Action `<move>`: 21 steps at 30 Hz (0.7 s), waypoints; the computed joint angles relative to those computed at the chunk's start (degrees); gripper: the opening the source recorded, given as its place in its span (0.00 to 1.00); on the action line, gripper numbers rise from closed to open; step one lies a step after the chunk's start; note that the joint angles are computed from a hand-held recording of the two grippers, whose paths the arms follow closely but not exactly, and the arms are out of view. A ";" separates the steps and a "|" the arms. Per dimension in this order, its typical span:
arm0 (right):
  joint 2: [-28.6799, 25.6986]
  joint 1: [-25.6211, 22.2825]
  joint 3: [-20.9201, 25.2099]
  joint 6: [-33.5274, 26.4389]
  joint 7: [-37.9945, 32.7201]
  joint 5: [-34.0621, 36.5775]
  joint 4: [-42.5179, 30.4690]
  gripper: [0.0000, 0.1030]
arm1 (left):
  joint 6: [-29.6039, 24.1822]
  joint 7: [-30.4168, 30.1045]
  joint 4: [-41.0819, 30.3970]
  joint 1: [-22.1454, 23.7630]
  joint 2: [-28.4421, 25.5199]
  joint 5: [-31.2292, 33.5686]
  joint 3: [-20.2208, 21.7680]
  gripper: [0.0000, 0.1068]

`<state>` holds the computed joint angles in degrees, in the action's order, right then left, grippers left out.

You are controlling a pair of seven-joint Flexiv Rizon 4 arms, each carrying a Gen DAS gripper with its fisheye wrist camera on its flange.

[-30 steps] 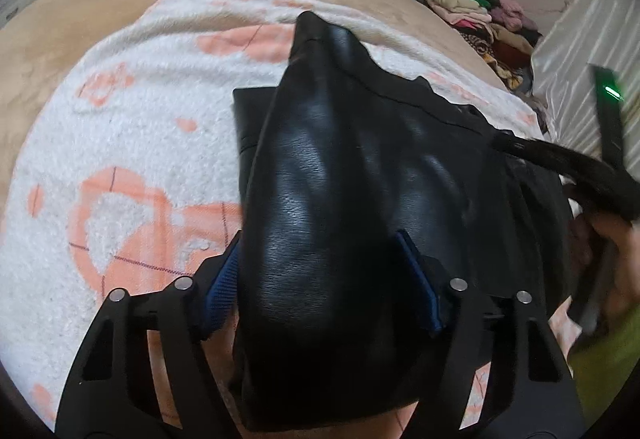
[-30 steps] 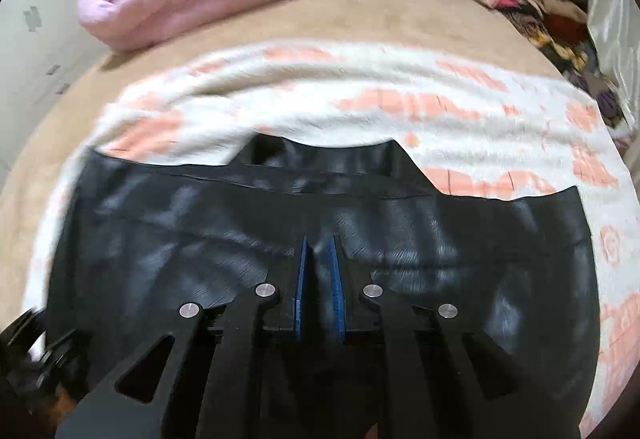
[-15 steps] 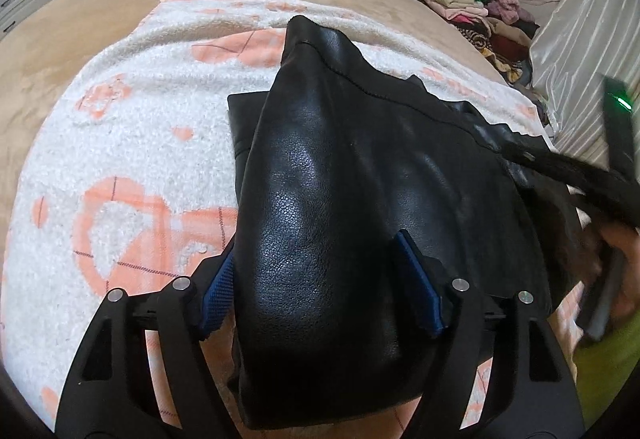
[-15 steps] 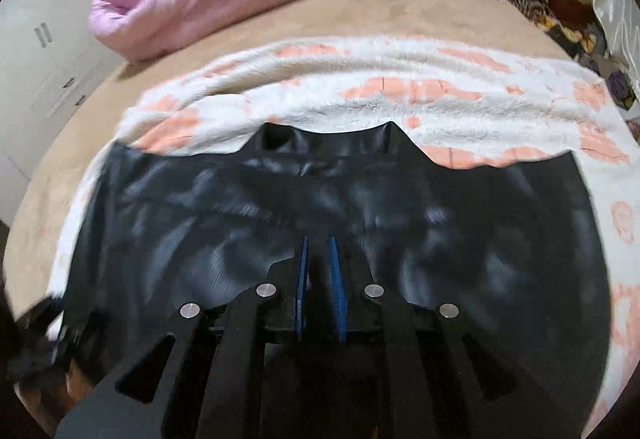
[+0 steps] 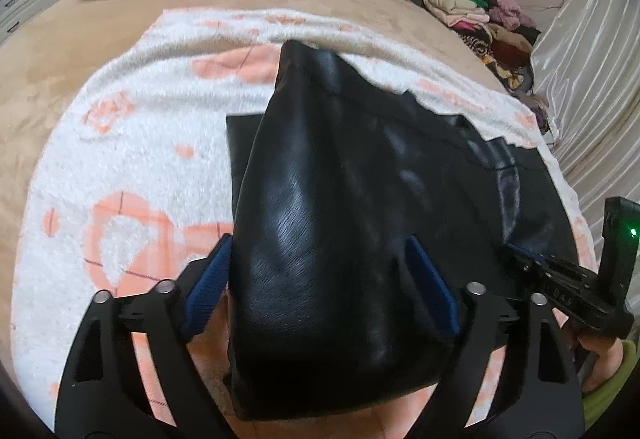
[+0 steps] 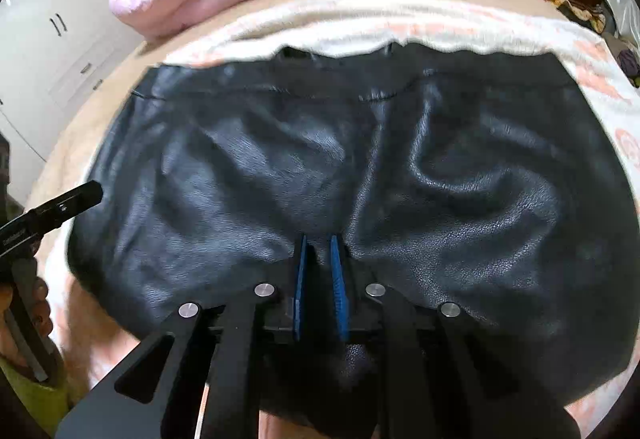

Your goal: Fold large clothes

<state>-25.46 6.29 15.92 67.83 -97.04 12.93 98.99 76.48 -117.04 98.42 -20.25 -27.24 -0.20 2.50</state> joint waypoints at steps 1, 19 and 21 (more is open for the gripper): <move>0.71 -1.23 1.50 -0.05 -1.44 1.74 0.16 0.25 | -0.37 -0.43 -0.39 -0.59 0.20 0.62 0.73 0.78; 9.19 8.73 0.55 14.80 -9.23 -1.26 12.03 0.95 | -7.02 -11.67 -1.76 -1.52 4.25 12.59 4.83 0.88; 9.16 10.25 -0.16 16.56 -7.46 -5.34 13.88 0.96 | -7.06 -11.99 -1.09 -0.74 4.68 12.77 4.26 0.88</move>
